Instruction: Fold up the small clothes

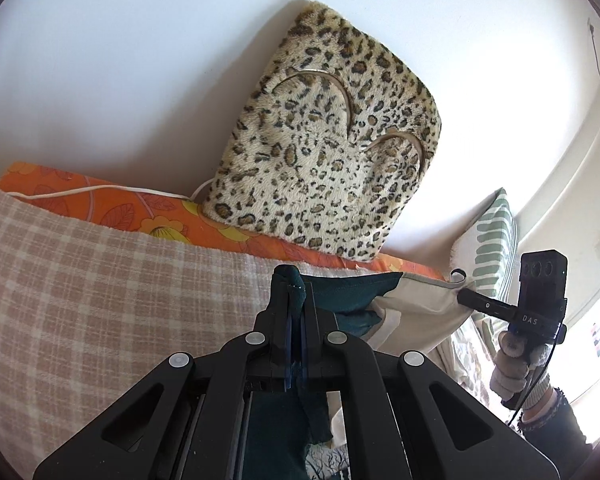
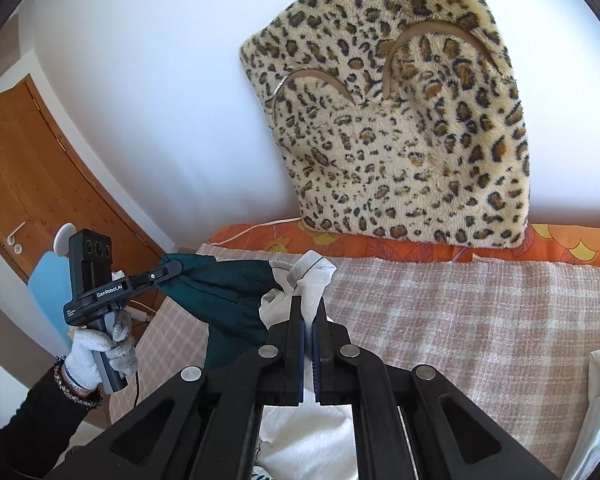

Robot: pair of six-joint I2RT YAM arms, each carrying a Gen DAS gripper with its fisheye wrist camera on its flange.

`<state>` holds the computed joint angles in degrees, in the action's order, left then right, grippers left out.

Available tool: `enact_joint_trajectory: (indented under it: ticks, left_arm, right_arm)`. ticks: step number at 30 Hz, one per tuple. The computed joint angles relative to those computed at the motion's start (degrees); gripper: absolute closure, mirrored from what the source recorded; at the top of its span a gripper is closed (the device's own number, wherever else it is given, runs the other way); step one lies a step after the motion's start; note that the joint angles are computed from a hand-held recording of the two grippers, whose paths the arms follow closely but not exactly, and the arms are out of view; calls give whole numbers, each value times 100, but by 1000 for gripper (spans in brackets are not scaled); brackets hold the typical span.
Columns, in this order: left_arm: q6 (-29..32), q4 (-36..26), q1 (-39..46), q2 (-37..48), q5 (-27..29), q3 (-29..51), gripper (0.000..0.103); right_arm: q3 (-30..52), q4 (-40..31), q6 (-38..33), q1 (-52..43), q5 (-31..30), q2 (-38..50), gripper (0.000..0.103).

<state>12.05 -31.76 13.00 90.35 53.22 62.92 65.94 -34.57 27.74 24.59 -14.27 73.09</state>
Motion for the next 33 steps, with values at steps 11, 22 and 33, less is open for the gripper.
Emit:
enact_joint_trajectory:
  ticks: [11,22,33]
  left_arm:
    - [2778,-2197,1409,-1112,405,-1231,102]
    - [4915,-2838,2481,-972,-227,-2253,102]
    - [7765,-4088,3572,-1244,-887,-2486,91]
  right_arm:
    - [-729,-965,988,1980,1427,-1852,103]
    - [-2088,-1176,3062,4743,3285,-2775,103]
    - [-1864,-2117,3714,6688,4643,-2035,96]
